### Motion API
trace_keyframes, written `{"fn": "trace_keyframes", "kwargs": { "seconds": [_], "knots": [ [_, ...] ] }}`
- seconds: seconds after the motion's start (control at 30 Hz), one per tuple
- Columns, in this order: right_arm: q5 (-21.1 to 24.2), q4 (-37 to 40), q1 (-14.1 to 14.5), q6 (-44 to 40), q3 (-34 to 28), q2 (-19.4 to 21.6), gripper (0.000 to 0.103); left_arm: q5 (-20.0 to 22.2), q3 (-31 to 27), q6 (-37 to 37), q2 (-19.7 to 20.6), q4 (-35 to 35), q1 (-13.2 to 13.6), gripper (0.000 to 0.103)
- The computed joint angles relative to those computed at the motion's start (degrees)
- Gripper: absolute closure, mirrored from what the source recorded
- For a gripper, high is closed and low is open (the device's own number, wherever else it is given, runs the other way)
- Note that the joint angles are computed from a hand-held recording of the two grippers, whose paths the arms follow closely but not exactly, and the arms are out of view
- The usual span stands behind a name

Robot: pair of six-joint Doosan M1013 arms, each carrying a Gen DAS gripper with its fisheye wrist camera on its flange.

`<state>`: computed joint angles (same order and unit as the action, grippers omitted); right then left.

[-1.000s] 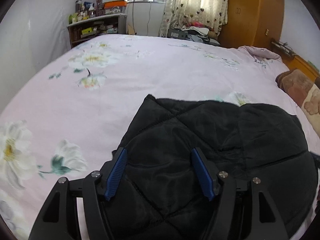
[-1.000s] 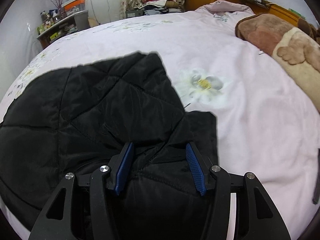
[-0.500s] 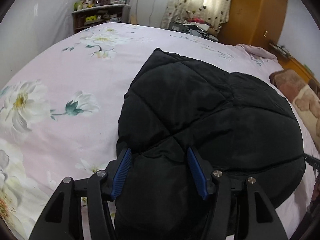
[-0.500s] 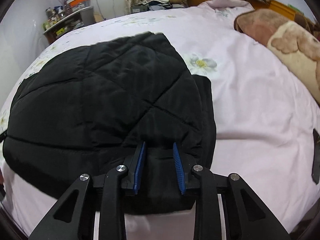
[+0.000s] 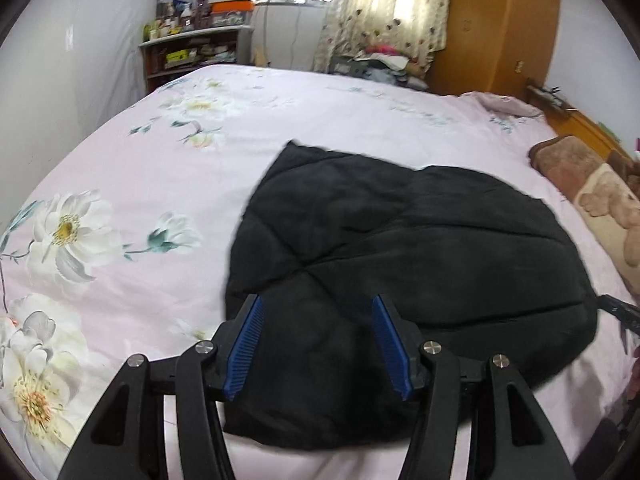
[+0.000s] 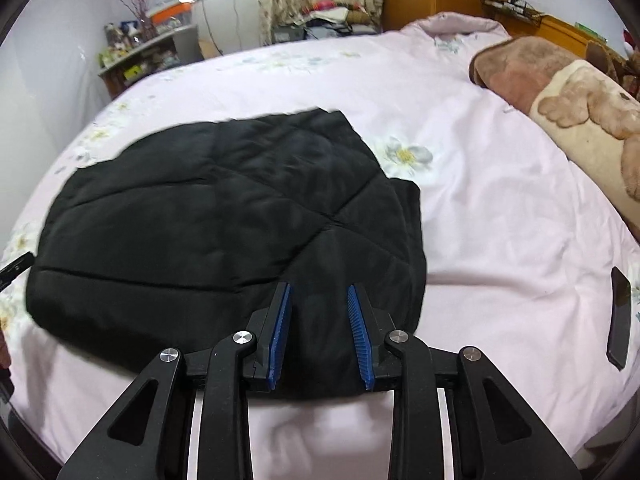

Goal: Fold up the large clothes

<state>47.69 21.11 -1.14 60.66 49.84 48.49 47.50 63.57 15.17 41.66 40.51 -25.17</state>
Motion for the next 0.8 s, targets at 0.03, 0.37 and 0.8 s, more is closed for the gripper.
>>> {"fn": "trace_keyframes", "kwargs": {
  "seconds": [0.03,0.37,0.8],
  "knots": [
    [-0.44,1.07,0.04,-1.00,1.02,-0.58,0.073,-0.97,-0.21,0.24,0.06,-0.38,-0.15,0.044],
    [4.87,-0.61,3.65,-1.55,-3.14,2.87,0.073,0.46,-14.62,16.09,9.14,-13.16,0.17,0.043],
    [3.64,5.11,1.81,-5.98,0.58,-0.28,0.056,4.34,-9.98,9.99,4.77,-4.36,-1.46,0.043]
  ]
}}
